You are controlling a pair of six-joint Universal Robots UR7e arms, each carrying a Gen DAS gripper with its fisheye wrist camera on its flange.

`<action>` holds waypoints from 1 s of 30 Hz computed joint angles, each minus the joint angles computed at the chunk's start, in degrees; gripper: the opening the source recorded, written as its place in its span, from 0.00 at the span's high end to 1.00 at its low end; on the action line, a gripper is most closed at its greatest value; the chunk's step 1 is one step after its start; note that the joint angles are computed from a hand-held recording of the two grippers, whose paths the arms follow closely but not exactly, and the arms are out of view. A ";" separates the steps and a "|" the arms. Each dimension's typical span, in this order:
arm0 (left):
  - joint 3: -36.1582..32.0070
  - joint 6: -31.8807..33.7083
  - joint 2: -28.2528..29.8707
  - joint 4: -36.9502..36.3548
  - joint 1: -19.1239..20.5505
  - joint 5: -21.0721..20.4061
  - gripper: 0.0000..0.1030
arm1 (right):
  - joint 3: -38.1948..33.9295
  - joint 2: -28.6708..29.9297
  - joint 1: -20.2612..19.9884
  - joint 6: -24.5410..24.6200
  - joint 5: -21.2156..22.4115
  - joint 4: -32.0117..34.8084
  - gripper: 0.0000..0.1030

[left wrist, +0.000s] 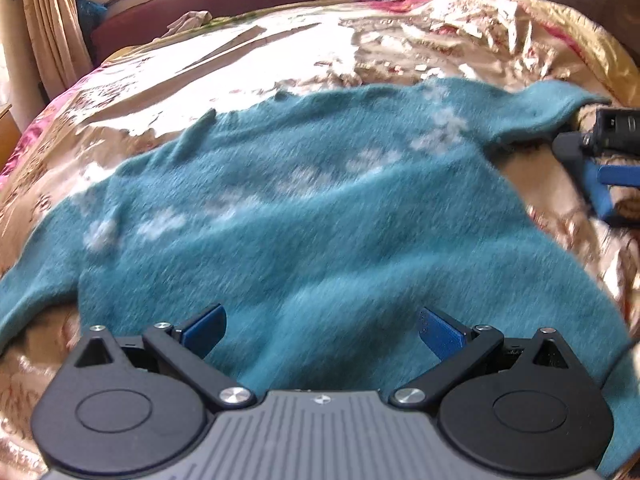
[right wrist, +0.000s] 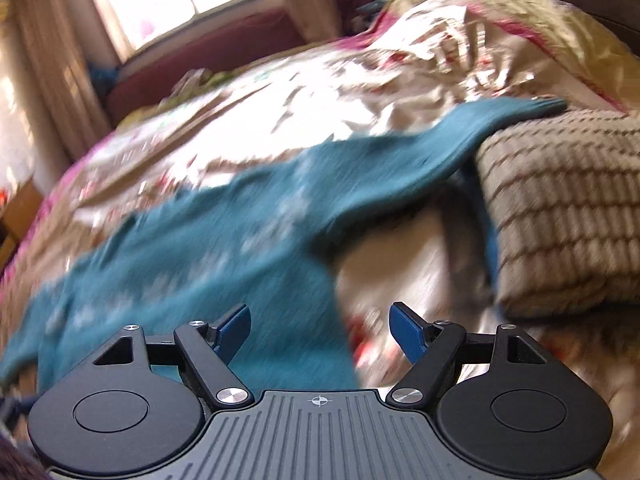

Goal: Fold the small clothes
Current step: 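Move the right gripper to the sweater sleeve cuff and close on it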

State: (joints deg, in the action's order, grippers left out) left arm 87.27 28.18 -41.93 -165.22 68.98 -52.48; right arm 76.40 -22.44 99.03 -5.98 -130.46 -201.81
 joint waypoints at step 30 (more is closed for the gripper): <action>-8.15 1.29 8.04 3.96 -2.81 -4.39 0.00 | -11.75 -7.82 -13.24 18.79 7.01 9.40 0.38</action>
State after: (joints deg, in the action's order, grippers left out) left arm 79.12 29.47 -33.89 -161.26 66.16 -56.87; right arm 64.65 -30.26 85.79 12.81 -123.44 -192.41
